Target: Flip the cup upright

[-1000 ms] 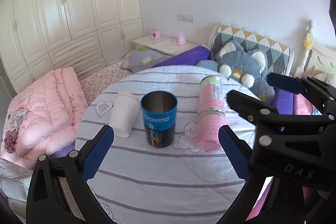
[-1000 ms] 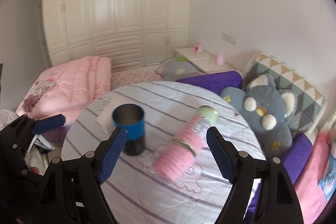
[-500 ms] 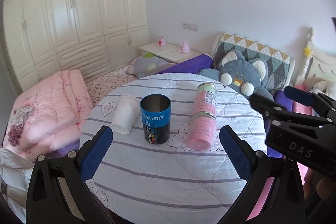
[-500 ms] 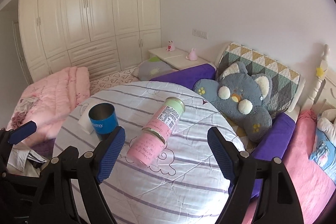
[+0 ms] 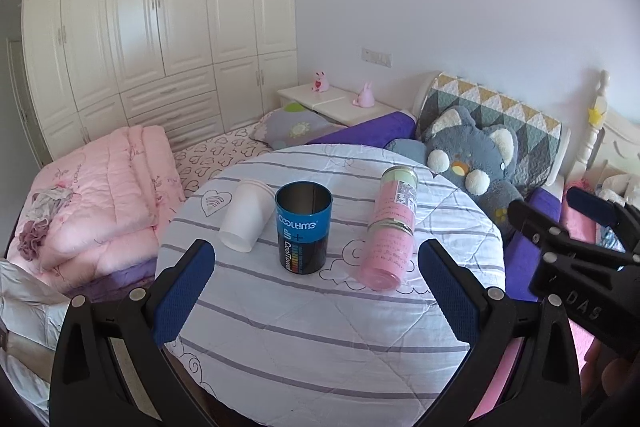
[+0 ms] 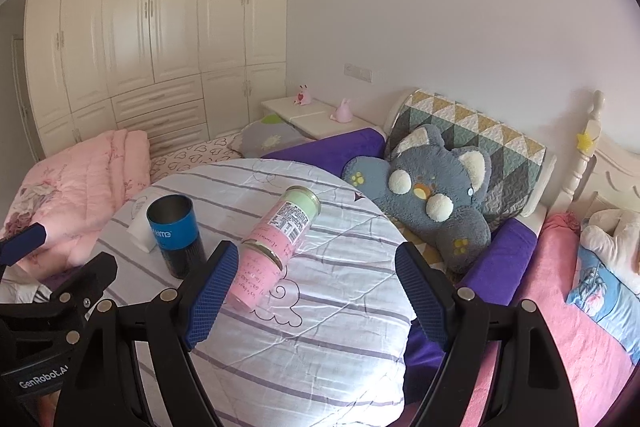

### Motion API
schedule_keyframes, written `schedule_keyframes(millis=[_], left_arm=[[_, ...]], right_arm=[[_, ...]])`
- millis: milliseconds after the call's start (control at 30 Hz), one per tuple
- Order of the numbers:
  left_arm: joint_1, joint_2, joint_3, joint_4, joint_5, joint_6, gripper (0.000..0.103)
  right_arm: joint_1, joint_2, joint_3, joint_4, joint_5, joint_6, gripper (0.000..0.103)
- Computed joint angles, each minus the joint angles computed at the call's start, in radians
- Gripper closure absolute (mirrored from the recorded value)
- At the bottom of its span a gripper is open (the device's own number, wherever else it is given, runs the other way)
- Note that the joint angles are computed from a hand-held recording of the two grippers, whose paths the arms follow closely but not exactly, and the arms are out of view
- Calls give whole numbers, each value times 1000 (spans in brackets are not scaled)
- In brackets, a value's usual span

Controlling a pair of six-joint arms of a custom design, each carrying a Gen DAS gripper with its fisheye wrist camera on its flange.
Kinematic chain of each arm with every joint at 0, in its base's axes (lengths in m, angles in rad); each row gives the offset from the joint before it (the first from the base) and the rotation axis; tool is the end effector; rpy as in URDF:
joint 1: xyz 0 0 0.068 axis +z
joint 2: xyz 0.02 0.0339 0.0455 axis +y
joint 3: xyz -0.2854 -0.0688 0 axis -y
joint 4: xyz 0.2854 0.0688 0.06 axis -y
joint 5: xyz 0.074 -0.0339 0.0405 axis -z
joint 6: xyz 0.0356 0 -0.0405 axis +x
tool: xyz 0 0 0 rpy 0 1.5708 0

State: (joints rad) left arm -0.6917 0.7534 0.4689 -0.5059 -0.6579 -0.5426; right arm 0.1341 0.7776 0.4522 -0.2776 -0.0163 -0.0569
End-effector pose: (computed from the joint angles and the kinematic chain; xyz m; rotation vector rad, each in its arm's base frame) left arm 0.1483 -0.0945 0.2136 -0.1408 2.1647 0.0867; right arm 0.1947 0.0268 0.2172 -0.2166 2.1636 0.0618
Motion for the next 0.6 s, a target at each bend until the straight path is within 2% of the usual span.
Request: schedule_keyframes(millis=[367,600], left_arm=[[-25,-8,-1,5,-35,-13,0],[-61,-24,-13,44,-75,-2,0]], right_arm=[[23,-10,-13,-18,13,-12,21],[20,-1,-11,-12,5,-14,21]])
